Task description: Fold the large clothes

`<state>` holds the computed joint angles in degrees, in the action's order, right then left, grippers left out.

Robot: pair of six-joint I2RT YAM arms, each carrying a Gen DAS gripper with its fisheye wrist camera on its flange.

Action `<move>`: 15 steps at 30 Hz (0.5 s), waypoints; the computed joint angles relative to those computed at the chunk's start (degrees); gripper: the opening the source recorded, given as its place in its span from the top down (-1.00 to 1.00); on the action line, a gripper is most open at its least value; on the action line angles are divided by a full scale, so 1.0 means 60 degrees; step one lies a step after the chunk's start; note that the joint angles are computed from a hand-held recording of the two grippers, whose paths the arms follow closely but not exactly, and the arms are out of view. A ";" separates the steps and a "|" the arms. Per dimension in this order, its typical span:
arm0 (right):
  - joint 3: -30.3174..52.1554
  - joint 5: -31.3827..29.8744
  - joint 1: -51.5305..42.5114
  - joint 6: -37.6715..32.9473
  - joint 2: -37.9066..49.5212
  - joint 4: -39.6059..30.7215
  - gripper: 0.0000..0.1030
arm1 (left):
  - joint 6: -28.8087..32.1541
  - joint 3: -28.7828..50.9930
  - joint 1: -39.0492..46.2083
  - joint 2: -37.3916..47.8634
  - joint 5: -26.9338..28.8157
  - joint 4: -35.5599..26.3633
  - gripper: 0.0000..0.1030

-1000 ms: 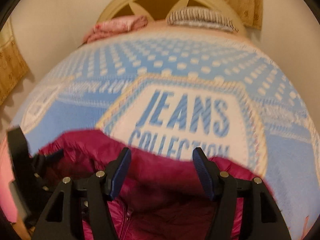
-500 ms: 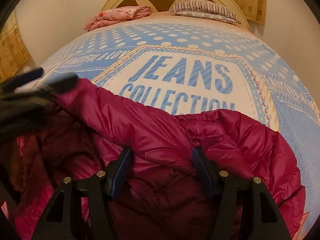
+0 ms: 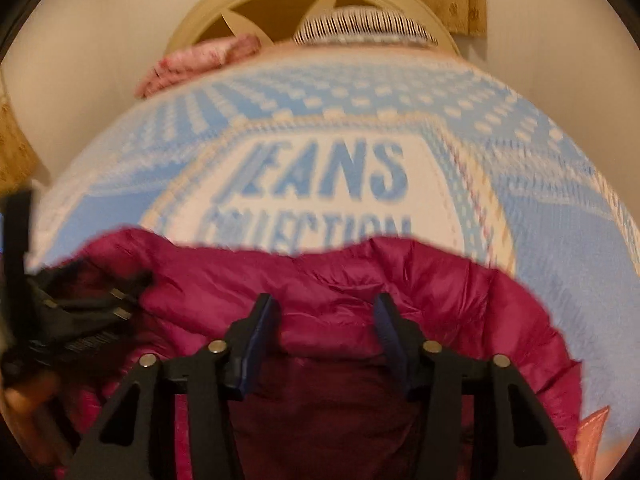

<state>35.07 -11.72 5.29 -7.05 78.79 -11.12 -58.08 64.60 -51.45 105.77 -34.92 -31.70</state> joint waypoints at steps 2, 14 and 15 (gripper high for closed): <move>-0.0190 0.0249 0.0116 -0.0041 -0.0037 0.0313 -0.01 | 0.0009 0.0039 0.0016 0.0039 0.0031 -0.0037 -1.00; -0.0297 0.1309 0.0748 -0.0045 0.0139 0.0704 -0.01 | 0.0001 0.0293 -0.0012 0.0261 -0.0080 -0.0335 -1.00; -0.0316 0.1389 0.0784 -0.0063 0.0114 0.0702 -0.01 | 0.0001 0.0288 -0.0010 0.0257 -0.0079 -0.0334 -1.00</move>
